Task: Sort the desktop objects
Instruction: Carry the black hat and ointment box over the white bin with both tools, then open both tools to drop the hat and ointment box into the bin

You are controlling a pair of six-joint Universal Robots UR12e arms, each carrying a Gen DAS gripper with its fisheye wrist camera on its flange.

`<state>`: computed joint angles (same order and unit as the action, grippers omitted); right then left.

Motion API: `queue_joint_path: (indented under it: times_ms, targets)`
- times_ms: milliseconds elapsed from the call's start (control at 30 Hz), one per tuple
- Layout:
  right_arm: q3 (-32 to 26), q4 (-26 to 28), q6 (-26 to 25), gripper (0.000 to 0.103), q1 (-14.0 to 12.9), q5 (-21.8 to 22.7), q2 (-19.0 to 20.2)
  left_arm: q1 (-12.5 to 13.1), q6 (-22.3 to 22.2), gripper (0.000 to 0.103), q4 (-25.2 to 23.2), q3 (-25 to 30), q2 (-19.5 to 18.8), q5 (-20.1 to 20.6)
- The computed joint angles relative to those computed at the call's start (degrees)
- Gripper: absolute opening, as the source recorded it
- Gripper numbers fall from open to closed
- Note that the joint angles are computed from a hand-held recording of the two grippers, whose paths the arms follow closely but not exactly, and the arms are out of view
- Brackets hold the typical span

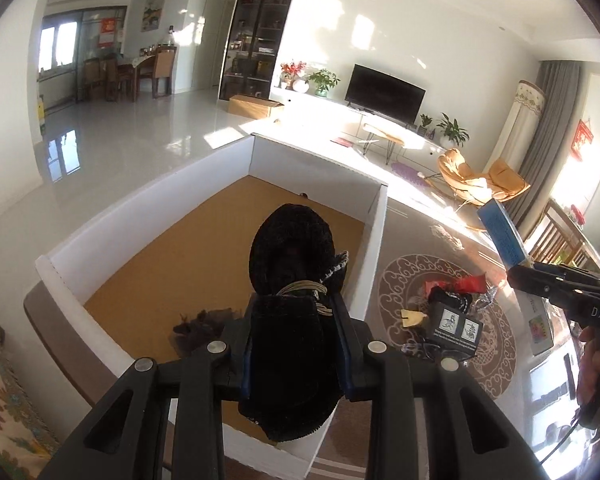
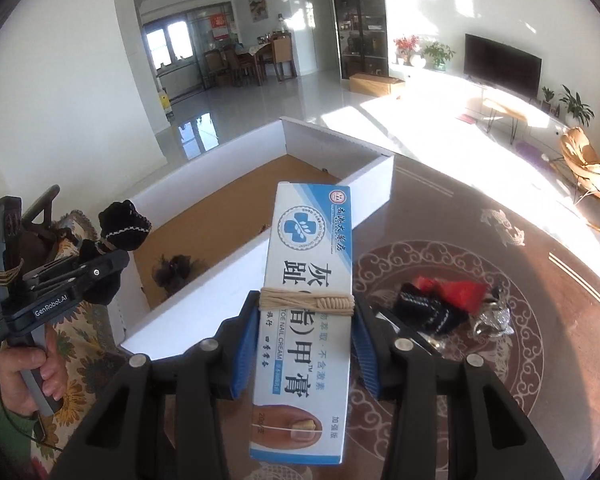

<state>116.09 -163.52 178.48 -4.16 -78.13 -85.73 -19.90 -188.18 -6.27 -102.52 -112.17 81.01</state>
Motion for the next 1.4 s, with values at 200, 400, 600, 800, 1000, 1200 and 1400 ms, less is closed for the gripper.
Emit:
queue_joint_path:
  times_ms: [200,400,600,800,1000,1200,1400]
  targets:
    - [-11.9,2.9,1.7,0.044,5.1,0.8,10.2,2.2,-1.9,0.031,-6.5,5.3,-3.8,3.6]
    - [-22.1,11.5,1.9,0.044,8.3,-2.1,19.5,3.5,-2.8,0.032,-14.6,8.8,-6.9,5.0]
    - [-27.4,18.6,3.4,0.051,9.0,-3.0,24.3,2.7,-0.8,0.057,-20.7,11.7,-8.9,9.5]
    - [-26.3,14.3,7.0,0.088,8.6,-2.9,24.1,1.6,-2.1,0.103,-15.0,10.8,-8.6,15.1]
    - [-18.2,2.2,9.4,0.089,6.9,-3.5,19.0,1.4,-3.5,0.103,-7.4,6.9,-6.6,13.6]
    - [-2.5,-14.4,11.1,0.101,3.0,-5.9,10.0,-1.0,-1.6,0.103,6.2,-1.2,-1.2,6.3]
    - [13.3,-19.4,7.4,0.103,-0.5,-17.3,2.3,-5.3,4.6,0.103,11.2,-6.9,2.5,-5.1]
